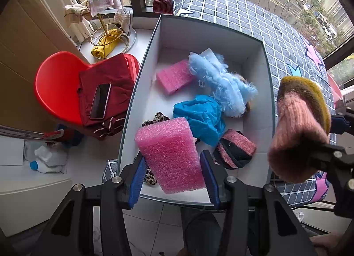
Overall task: Organize soft objects
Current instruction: 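Lower the pink sponge and knit hat into the white box with both tools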
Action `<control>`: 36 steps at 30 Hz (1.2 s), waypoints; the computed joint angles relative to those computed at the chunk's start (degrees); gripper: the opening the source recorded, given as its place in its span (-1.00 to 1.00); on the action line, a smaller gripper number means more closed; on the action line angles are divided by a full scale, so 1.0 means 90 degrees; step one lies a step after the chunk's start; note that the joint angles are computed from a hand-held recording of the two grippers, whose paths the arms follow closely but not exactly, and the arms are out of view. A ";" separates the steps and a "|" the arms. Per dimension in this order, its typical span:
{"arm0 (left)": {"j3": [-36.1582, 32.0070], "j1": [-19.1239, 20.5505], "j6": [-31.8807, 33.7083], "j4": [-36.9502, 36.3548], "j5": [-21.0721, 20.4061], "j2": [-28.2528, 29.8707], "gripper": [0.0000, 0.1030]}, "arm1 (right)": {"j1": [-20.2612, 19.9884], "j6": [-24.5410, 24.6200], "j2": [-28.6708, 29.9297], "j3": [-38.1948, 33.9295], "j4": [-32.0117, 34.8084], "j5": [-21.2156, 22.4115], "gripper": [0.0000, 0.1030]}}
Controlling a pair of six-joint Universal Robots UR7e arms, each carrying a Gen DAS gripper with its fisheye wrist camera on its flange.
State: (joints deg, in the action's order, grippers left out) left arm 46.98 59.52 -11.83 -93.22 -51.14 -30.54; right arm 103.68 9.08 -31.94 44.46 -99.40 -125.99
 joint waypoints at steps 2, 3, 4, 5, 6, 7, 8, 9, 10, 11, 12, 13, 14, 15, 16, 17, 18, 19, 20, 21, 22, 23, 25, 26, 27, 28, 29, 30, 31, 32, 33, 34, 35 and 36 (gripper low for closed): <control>-0.0041 0.0011 -0.0012 0.0062 0.0011 0.0034 0.02 | -0.0002 -0.0003 0.0029 -0.0039 0.0022 -0.0009 0.14; -0.0070 0.0022 -0.0013 0.0100 0.0004 0.0057 0.02 | -0.0002 0.0000 0.0044 -0.0060 0.0036 -0.0016 0.14; -0.0076 0.0026 -0.0019 0.0114 0.0013 0.0066 0.02 | -0.0005 0.0004 0.0070 -0.0099 0.0058 -0.0022 0.14; -0.0091 0.0033 -0.0023 0.0140 0.0015 0.0081 0.02 | -0.0014 0.0013 0.0103 -0.0149 0.0088 -0.0016 0.14; -0.0122 0.0041 -0.0038 0.0187 0.0010 0.0102 0.02 | -0.0021 0.0023 0.0127 -0.0182 0.0099 -0.0014 0.14; -0.0123 0.0045 -0.0052 0.0198 0.0004 0.0108 0.02 | -0.0030 0.0045 0.0153 -0.0222 0.0117 -0.0007 0.14; -0.0146 0.0053 -0.0062 0.0230 0.0000 0.0126 0.02 | -0.0034 0.0064 0.0169 -0.0249 0.0131 -0.0001 0.14; -0.0153 0.0054 -0.0071 0.0248 0.0002 0.0132 0.02 | -0.0041 0.0081 0.0184 -0.0270 0.0137 0.0003 0.14; -0.0173 0.0059 -0.0074 0.0267 -0.0002 0.0146 0.02 | -0.0049 0.0101 0.0213 -0.0315 0.0155 0.0007 0.14; -0.0190 0.0063 -0.0074 0.0280 -0.0001 0.0162 0.02 | -0.0053 0.0118 0.0237 -0.0352 0.0174 0.0009 0.14; -0.0214 0.0068 -0.0079 0.0300 0.0008 0.0182 0.02 | -0.0057 0.0130 0.0258 -0.0381 0.0187 0.0012 0.14; -0.0250 0.0077 -0.0088 0.0325 0.0006 0.0206 0.02 | -0.0060 0.0133 0.0280 -0.0413 0.0204 0.0015 0.14; -0.0279 0.0085 -0.0092 0.0346 -0.0001 0.0224 0.02 | -0.0060 0.0134 0.0290 -0.0425 0.0215 0.0017 0.14; -0.0305 0.0090 -0.0093 0.0363 0.0000 0.0244 0.02 | -0.0062 0.0135 0.0314 -0.0463 0.0242 0.0022 0.14; -0.0356 0.0101 -0.0096 0.0418 0.0007 0.0279 0.02 | -0.0064 0.0142 0.0335 -0.0496 0.0268 0.0018 0.14; -0.0384 0.0105 -0.0104 0.0449 0.0011 0.0300 0.02 | -0.0066 0.0147 0.0344 -0.0513 0.0278 0.0017 0.14; -0.0411 0.0114 -0.0106 0.0475 0.0010 0.0320 0.02 | -0.0069 0.0153 0.0358 -0.0540 0.0301 0.0023 0.14; -0.0426 0.0119 -0.0105 0.0493 0.0012 0.0332 0.02 | -0.0073 0.0163 0.0372 -0.0565 0.0324 0.0022 0.14; -0.0441 0.0122 -0.0109 0.0515 0.0019 0.0344 0.02 | -0.0075 0.0166 0.0379 -0.0579 0.0336 0.0019 0.14; -0.0457 0.0127 -0.0112 0.0532 0.0020 0.0357 0.02 | -0.0079 0.0171 0.0387 -0.0595 0.0355 0.0016 0.14; -0.0474 0.0132 -0.0118 0.0552 0.0020 0.0368 0.02 | -0.0085 0.0188 0.0404 -0.0625 0.0391 0.0017 0.14; -0.0489 0.0133 -0.0129 0.0574 0.0019 0.0380 0.02 | -0.0092 0.0202 0.0418 -0.0648 0.0418 0.0030 0.14; -0.0503 0.0140 -0.0159 0.0613 0.0012 0.0393 0.02 | -0.0103 0.0227 0.0453 -0.0704 0.0477 0.0036 0.14; -0.0516 0.0143 -0.0166 0.0633 0.0004 0.0400 0.02 | -0.0108 0.0232 0.0465 -0.0721 0.0490 0.0036 0.14; -0.0525 0.0145 -0.0169 0.0655 0.0000 0.0409 0.02 | -0.0112 0.0243 0.0488 -0.0754 0.0516 0.0030 0.14; -0.0537 0.0145 -0.0167 0.0671 0.0002 0.0419 0.02 | -0.0117 0.0247 0.0510 -0.0790 0.0544 0.0032 0.14; -0.0549 0.0148 -0.0159 0.0690 -0.0005 0.0429 0.02 | -0.0120 0.0249 0.0528 -0.0812 0.0560 0.0030 0.14; -0.0558 0.0150 -0.0149 0.0705 -0.0013 0.0437 0.02 | -0.0123 0.0250 0.0541 -0.0826 0.0573 0.0028 0.14; -0.0567 0.0152 -0.0144 0.0719 -0.0016 0.0445 0.02 | -0.0128 0.0247 0.0561 -0.0858 0.0602 0.0032 0.14; -0.0579 0.0151 -0.0144 0.0734 -0.0016 0.0454 0.02 | -0.0129 0.0249 0.0575 -0.0875 0.0614 0.0025 0.14; -0.0588 0.0148 -0.0144 0.0755 -0.0007 0.0461 0.02 | -0.0126 0.0261 0.0589 -0.0903 0.0645 0.0024 0.14; -0.0592 0.0146 -0.0149 0.0769 -0.0004 0.0463 0.02 | -0.0131 0.0260 0.0597 -0.0914 0.0653 0.0026 0.14; -0.0605 0.0147 -0.0155 0.0790 -0.0006 0.0471 0.02 | -0.0136 0.0263 0.0604 -0.0915 0.0646 0.0023 0.14; -0.0621 0.0147 -0.0163 0.0807 -0.0006 0.0480 0.02 | -0.0138 0.0263 0.0613 -0.0925 0.0652 0.0025 0.14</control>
State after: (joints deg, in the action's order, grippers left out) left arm 41.39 60.84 -13.29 -85.96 -51.19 -26.22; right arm 102.44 11.45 -26.43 36.14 -93.53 -125.76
